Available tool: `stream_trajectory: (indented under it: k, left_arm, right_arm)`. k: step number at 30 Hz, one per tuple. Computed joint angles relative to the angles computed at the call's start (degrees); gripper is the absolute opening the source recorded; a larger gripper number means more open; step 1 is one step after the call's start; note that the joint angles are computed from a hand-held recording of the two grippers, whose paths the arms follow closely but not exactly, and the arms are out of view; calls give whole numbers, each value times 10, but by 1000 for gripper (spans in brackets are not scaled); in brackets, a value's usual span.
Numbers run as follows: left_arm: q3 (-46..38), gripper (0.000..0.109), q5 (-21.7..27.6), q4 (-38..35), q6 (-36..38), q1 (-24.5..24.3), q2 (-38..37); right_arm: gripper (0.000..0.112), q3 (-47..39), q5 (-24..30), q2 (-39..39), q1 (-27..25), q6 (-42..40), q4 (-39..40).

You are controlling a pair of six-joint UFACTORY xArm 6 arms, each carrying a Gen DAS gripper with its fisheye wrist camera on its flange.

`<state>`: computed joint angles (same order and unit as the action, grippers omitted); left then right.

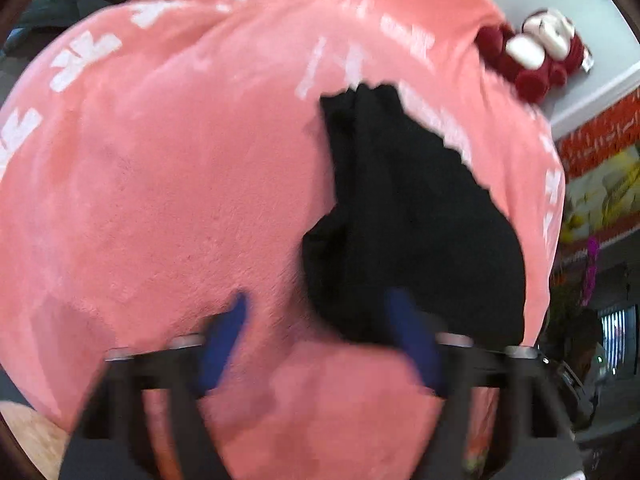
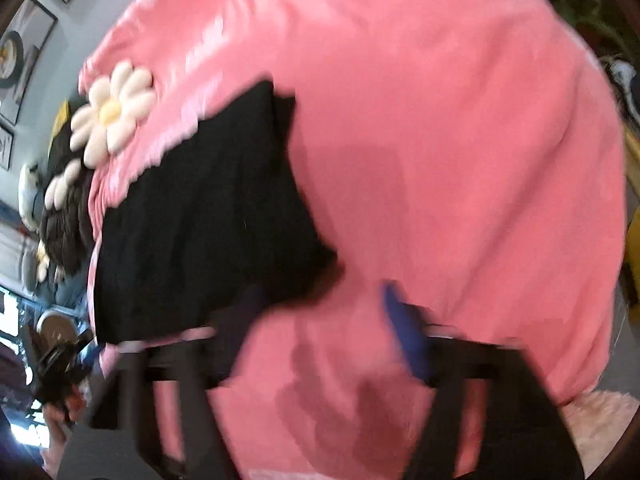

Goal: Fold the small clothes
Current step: 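Open both tools and release the folded black top onto the blanket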

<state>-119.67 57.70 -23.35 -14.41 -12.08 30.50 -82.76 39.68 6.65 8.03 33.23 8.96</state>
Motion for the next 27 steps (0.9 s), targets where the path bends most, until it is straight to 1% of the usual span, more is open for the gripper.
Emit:
stream_trajectory:
  k: [1, 3, 5, 6, 7, 8, 9, 10, 11, 12, 13, 15, 17, 19, 21, 22, 23, 24, 25, 26, 27]
  left_arm:
    - [-4, 77, -5, -7, 2, -3, 7]
    - [-33, 77, 12, -10, -18, -5, 32]
    - [-25, 77, -3, -38, -30, -6, 38]
    - [-7, 77, -11, -56, -22, 0, 32]
    - [-5, 77, -19, -53, -30, -4, 37]
    - [4, 77, -35, -50, -27, -7, 35]
    - [-7, 75, -35, -40, -24, -11, 40]
    - [-26, 56, -22, -35, -17, -13, 50]
    - [-30, 7, -13, -54, -2, -9, 51]
    - [-51, 5, 14, -91, 3, 0, 64]
    - [-51, 5, 18, -103, -2, 6, 63]
    - [-45, 5, 21, -107, -7, 14, 45]
    - [-32, 5, 30, -130, 3, 24, 22]
    - [-6, 5, 53, -138, 13, 35, -15]
    - [10, 5, 76, -142, 21, 39, -35]
    - [38, 5, 86, -133, 23, 40, -55]
    - [57, 5, 93, -114, 21, 36, -66]
    - [70, 5, 103, -91, 22, 32, -71]
    - [81, 6, 116, -54, 17, 22, -72]
    - [87, 6, 125, -11, -2, 12, -72]
    - [96, 7, 125, 16, -17, 5, -77]
  right_arm:
    - [70, -11, 3, 10, -1, -6, 11]
    - [70, -29, 10, 32, -3, -5, 24]
    - [71, -41, 11, 54, -4, -10, 49]
    - [71, -39, 9, 58, -3, -13, 61]
    - [71, -41, 1, 67, -1, -17, 76]
    - [71, -37, -8, 69, 2, -8, 69]
    - [57, -35, -21, 71, 5, -9, 64]
    - [39, -44, -20, 76, 6, -29, 84]
    - [13, -51, -11, 78, 3, -50, 117]
    - [11, -55, -9, 77, 3, -50, 126]
    - [11, -64, -3, 73, 4, -51, 111]
    - [10, -67, 4, 56, 5, -52, 104]
    - [10, -56, 17, 20, 4, -56, 104]
    - [9, -46, 41, -5, 5, -52, 86]
    - [10, -14, 68, -39, 7, -45, 68]
    - [10, 2, 82, -50, 9, -42, 61]
    - [11, 20, 107, -52, 10, -48, 71]
    - [15, 24, 134, -43, 11, -45, 75]
    - [16, 18, 176, -33, 11, -21, 54]
    - [17, 25, 193, -35, 14, 17, 21]
    - [17, 26, 186, -41, 14, 34, 12]
